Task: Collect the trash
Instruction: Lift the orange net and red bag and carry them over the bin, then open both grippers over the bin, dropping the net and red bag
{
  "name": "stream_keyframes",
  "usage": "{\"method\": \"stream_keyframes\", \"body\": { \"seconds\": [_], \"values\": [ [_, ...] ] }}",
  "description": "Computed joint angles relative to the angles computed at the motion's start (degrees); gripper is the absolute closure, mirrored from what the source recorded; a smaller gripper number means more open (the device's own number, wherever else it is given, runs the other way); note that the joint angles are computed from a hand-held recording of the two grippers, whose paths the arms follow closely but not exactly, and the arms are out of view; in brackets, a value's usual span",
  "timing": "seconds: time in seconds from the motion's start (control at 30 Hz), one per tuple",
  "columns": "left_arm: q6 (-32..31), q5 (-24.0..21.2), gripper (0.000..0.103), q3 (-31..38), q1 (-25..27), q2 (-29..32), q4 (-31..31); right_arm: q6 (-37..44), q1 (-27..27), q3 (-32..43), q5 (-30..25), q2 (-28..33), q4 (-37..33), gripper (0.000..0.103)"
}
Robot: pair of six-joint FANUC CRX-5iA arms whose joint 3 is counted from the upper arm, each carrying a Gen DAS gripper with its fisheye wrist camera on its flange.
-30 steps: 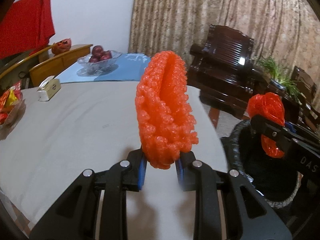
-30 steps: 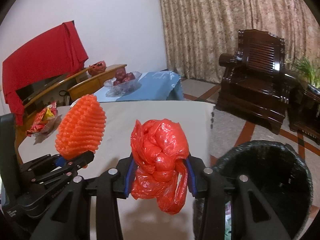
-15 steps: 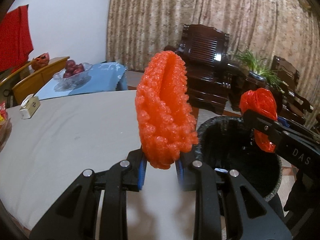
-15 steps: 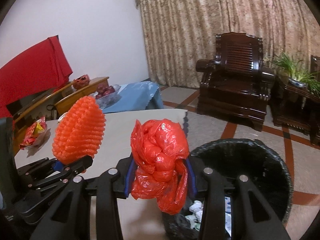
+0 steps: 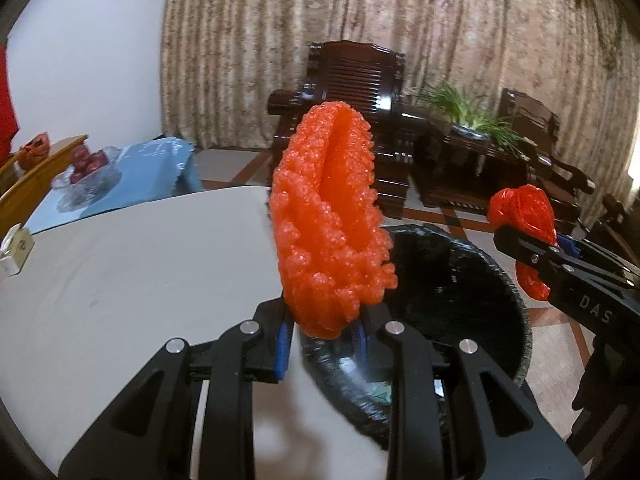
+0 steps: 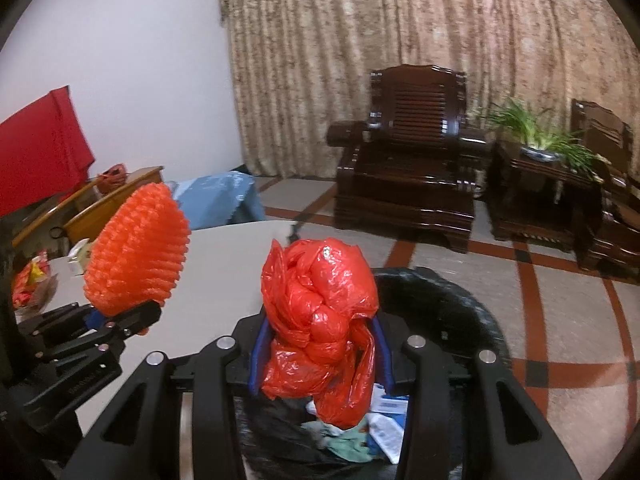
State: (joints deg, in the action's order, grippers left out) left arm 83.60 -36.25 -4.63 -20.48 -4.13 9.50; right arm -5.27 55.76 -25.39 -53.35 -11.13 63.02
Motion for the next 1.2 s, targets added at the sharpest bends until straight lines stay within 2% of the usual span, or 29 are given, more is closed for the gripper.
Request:
{"method": "stream_keyframes", "body": {
  "seconds": [0.3, 0.43, 0.87, 1.0, 1.07, 1.1, 1.17, 1.2],
  "values": [
    [-4.99, 0.82, 0.079, 2.86, -3.23, 6.13, 4.33, 0.32, -2.25, -3.09, -2.11, -2.47, -1.56, 0.061],
    [-5.12, 0.49, 0.079, 5.26, -4.87, 9.25, 3.95, 1.5, -4.11, -3.41, -1.52, -2.68, -2.66, 0.061],
    [-5.99, -0.56, 0.078, 11.93, -7.78, 18.29, 3.65, 2.49, -10.04, -5.45, 3.9, -1.49, -4.33, 0.06],
    [-7.31, -1.1, 0.073, 12.27, -7.25, 19.63, 5.0, 2.88, -11.83, -5.52, 5.86, -0.45, -5.36, 0.058],
    [-7.67, -1.44, 0.061, 12.57, -7.06, 20.11, 4.85, 4.18, -12.69, -5.12, 6.65, 0.35, -6.45, 0.053],
    [-7.58, -1.84, 0.05, 13.17, -6.92, 20.45, 4.72, 4.61, -12.9, -5.16, 6.73, 0.52, -6.73, 0.05],
    [-7.6, -1.51, 0.048, 12.52, -6.59, 20.23, 5.06, 5.19, -13.28, -5.04, 6.83, 0.96, -7.21, 0.031],
    [-7.49, -1.72, 0.045, 12.47, -6.47, 20.2, 5.03, 4.93, -13.51, -5.41, 7.19, 0.91, -7.0, 0.028]
  ]
}}
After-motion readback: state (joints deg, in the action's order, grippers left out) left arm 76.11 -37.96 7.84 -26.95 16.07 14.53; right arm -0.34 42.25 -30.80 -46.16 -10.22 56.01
